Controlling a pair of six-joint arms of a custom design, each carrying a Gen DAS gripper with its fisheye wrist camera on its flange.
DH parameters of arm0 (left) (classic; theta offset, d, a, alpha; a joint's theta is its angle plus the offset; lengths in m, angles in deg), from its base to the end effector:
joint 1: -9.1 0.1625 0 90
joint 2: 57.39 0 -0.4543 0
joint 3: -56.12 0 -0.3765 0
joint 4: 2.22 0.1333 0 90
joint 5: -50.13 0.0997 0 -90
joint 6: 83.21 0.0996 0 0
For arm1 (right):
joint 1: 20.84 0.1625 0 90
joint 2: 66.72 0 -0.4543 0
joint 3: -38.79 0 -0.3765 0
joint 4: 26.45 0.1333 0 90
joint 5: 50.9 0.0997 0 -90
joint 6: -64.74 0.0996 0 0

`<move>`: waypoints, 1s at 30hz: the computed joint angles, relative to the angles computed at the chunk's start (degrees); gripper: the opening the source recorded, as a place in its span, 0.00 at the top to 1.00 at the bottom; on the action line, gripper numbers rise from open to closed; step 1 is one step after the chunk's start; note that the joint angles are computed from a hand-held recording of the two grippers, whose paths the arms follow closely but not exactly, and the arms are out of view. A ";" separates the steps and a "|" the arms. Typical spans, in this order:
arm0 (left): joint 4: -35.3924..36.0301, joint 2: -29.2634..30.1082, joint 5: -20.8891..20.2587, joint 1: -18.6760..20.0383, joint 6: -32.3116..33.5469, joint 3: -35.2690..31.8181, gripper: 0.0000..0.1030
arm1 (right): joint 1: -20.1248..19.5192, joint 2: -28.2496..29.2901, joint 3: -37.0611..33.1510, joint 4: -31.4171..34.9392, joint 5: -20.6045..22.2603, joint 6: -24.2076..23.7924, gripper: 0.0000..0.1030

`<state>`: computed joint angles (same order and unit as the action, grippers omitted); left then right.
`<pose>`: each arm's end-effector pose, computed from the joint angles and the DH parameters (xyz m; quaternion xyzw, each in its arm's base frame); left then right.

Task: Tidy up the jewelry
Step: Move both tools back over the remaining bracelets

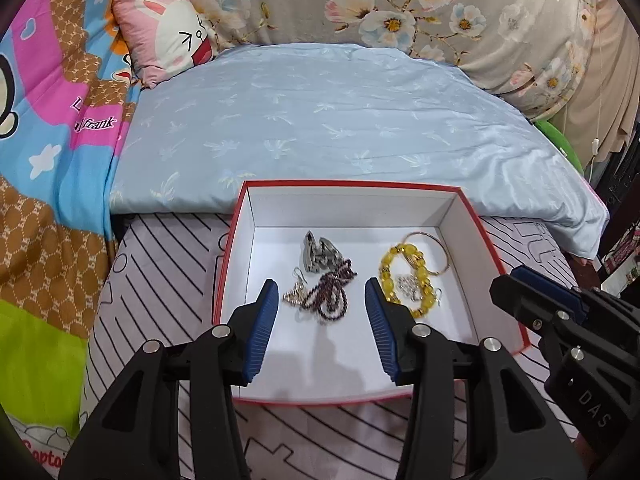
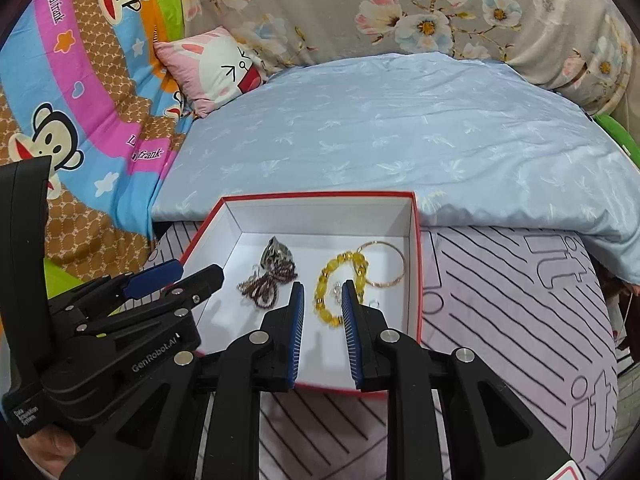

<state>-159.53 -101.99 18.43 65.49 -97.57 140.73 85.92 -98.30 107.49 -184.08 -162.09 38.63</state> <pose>-0.2194 -0.7240 0.2386 0.0286 0.8560 -0.3807 0.3487 0.3297 -0.7574 0.1438 0.3015 -0.9004 0.2433 0.1979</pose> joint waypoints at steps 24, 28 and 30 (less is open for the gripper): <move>11.37 -9.40 -1.22 -5.31 -21.65 19.80 0.56 | -2.10 -15.92 29.48 -9.98 -5.83 0.28 0.80; 13.15 -9.77 -2.45 -5.38 -24.69 21.93 0.56 | -2.64 -17.15 33.58 -11.46 -7.89 -0.32 0.80; 13.73 -9.86 -3.01 -5.45 -26.21 22.99 0.56 | -2.93 -17.46 35.10 -11.79 -8.68 -0.16 0.80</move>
<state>-145.81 -111.85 15.43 60.04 -123.78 163.71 82.99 -115.75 142.60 -195.88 -170.77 38.47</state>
